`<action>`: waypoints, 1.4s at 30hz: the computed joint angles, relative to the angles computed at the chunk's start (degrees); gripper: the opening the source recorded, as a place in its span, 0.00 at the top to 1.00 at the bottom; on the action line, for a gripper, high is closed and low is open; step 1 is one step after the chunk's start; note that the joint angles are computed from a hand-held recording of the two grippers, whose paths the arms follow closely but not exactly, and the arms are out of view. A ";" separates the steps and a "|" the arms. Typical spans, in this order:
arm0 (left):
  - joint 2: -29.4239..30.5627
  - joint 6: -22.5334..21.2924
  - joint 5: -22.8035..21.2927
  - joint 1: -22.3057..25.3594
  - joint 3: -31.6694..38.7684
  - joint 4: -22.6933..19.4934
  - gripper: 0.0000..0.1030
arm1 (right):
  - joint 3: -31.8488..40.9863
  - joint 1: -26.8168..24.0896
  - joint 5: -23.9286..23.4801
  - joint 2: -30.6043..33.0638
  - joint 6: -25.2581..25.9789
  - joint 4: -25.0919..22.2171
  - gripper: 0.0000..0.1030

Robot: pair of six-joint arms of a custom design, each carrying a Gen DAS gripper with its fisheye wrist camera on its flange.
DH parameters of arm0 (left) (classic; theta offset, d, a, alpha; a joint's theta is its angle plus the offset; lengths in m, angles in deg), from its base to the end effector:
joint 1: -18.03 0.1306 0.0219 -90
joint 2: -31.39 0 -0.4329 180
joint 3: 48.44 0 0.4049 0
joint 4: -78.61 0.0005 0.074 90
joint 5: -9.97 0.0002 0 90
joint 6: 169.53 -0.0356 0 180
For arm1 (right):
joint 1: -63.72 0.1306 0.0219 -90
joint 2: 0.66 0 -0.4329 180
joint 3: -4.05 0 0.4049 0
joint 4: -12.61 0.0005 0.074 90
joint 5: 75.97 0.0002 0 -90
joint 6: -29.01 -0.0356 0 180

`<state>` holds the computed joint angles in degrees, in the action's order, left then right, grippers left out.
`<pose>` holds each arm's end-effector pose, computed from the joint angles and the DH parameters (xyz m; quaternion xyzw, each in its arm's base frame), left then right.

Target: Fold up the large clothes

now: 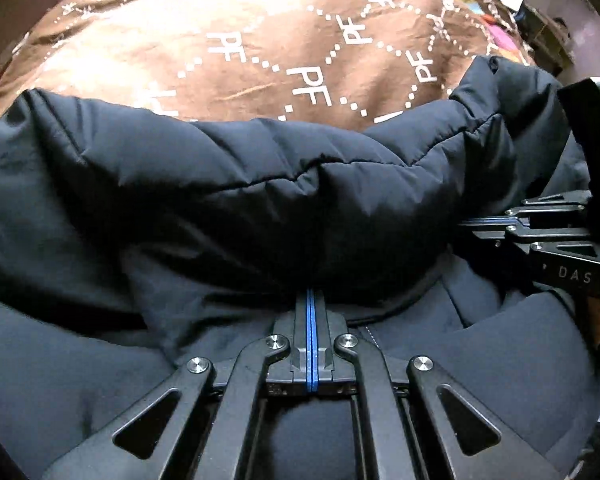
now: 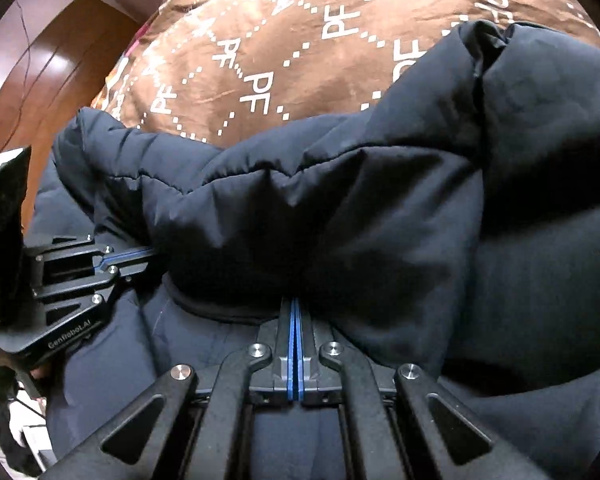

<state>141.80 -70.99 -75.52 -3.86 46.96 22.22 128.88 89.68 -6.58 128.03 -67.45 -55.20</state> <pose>0.5543 -0.2263 0.3276 0.1209 0.9787 -0.0798 0.1456 0.6511 0.3304 0.3393 -0.1926 0.9525 0.2133 0.1012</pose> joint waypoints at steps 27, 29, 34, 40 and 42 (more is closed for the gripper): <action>-20.49 12.17 -13.47 -5.78 -15.52 22.58 0.40 | -32.81 3.09 17.67 -28.65 -1.92 37.46 0.09; -22.00 12.44 -15.06 -6.76 -16.62 23.56 0.29 | -34.45 3.65 18.57 -30.52 -1.65 38.86 0.08; -26.23 13.46 -18.92 -9.49 -18.79 24.48 0.24 | -38.23 5.25 22.01 -35.20 -1.24 41.22 0.00; -32.29 15.22 -24.63 -14.54 -20.07 22.46 0.19 | -41.52 7.65 25.28 -41.93 -0.90 40.88 0.00; -34.58 16.53 -26.35 -16.78 -20.12 21.04 0.18 | -42.78 8.74 25.57 -44.65 -1.33 41.08 0.00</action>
